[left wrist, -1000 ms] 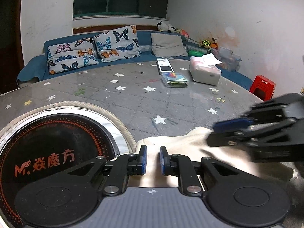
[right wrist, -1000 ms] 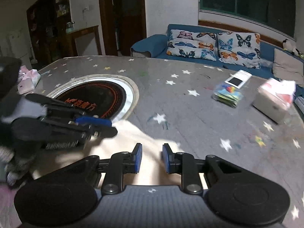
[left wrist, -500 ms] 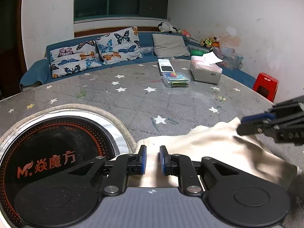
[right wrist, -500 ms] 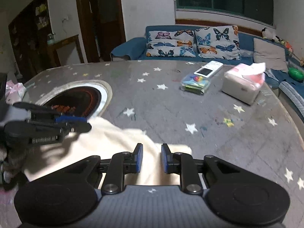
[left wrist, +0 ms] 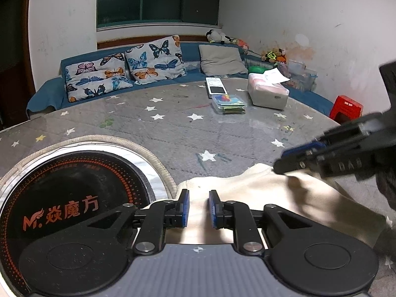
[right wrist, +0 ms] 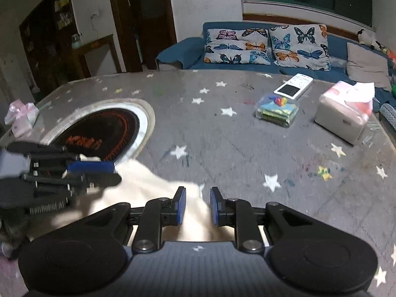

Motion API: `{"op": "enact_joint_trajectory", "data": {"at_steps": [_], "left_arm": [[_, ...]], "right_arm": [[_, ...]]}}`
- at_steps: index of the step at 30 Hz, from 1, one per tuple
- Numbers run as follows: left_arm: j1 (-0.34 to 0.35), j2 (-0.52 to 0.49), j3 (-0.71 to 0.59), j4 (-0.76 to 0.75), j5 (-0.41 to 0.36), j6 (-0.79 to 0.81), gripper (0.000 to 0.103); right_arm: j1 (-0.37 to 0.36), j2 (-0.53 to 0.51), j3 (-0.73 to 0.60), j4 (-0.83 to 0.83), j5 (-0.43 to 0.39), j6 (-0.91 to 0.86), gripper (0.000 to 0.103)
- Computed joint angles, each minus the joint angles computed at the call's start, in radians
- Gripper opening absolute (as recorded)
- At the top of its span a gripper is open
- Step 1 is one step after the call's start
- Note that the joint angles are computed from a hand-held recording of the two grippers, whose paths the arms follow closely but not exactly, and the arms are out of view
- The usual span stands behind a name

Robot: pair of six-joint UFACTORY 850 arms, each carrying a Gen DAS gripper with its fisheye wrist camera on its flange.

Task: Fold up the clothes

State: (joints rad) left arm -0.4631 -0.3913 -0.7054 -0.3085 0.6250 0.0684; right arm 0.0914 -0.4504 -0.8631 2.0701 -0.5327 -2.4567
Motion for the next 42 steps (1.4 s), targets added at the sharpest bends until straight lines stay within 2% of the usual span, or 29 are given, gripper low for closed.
{"op": "enact_joint_trajectory", "data": {"at_steps": [5,8,10,13,18,21,26,30,33,37,42], "left_arm": [[-0.004,0.009,0.012,-0.003,0.007,0.004,0.024],[-0.004,0.017,0.026,0.005,0.016,-0.005,0.027],[-0.005,0.023,0.034,0.007,0.019,-0.010,0.027],[-0.004,0.036,0.051,0.014,0.028,-0.030,0.028],[0.004,0.048,0.073,-0.005,0.031,-0.044,0.028],[0.017,0.058,0.092,-0.014,0.034,-0.056,0.028],[0.032,0.065,0.110,-0.040,0.049,-0.060,0.028],[0.032,0.073,0.127,-0.084,0.067,-0.037,0.028],[0.023,0.084,0.147,-0.143,0.085,0.019,0.028],[0.012,0.120,0.181,-0.211,0.100,0.063,0.028],[-0.032,0.204,0.246,-0.181,0.135,0.033,0.028]], "right_arm": [[0.029,-0.063,-0.098,-0.183,0.069,0.183,0.018],[0.042,-0.078,-0.123,-0.240,0.083,0.225,0.007],[0.055,-0.077,-0.120,-0.194,0.097,0.163,0.004],[0.071,-0.056,-0.082,-0.004,0.086,-0.055,0.004],[0.080,-0.068,-0.067,0.149,0.072,-0.199,0.004],[0.064,-0.042,-0.040,0.191,0.028,-0.211,0.004],[0.015,0.045,0.051,0.105,-0.033,-0.172,0.005],[-0.008,0.086,0.119,0.097,-0.028,-0.187,0.006],[-0.031,0.110,0.167,0.150,-0.015,-0.246,0.007],[-0.065,0.161,0.228,0.209,-0.042,-0.299,0.010],[-0.084,0.232,0.300,0.164,-0.082,-0.279,0.010]]}}
